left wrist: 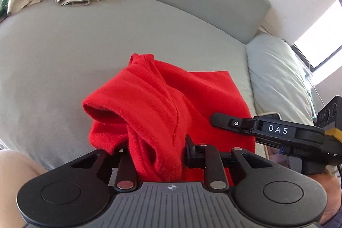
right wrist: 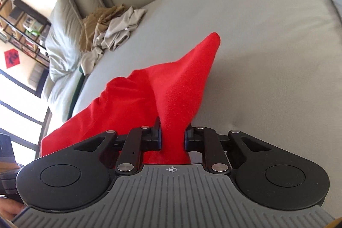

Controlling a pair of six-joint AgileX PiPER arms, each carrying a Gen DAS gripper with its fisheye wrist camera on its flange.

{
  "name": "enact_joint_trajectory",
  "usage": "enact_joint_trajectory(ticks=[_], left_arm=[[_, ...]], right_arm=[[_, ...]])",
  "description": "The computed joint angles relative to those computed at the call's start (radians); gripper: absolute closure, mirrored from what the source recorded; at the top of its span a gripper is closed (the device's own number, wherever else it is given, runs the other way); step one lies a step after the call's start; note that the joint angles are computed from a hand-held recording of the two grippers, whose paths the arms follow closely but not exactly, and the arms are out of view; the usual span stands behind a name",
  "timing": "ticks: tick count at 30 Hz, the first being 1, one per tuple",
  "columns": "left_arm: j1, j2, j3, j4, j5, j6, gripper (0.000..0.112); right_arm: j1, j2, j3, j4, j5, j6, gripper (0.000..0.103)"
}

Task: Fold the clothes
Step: 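Lift the folded shirt with both tools and carry it toward the sofa arm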

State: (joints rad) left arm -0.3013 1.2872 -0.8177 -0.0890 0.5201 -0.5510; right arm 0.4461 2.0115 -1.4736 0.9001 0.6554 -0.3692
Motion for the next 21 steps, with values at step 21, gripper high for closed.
enact_joint_trajectory(ticks=[21], left_arm=[[-0.414,0.645,-0.86,-0.513,0.212,0.4,0.09]], right_arm=[[-0.994,-0.765,0.547,-0.084,0.346,-0.064,0.085]])
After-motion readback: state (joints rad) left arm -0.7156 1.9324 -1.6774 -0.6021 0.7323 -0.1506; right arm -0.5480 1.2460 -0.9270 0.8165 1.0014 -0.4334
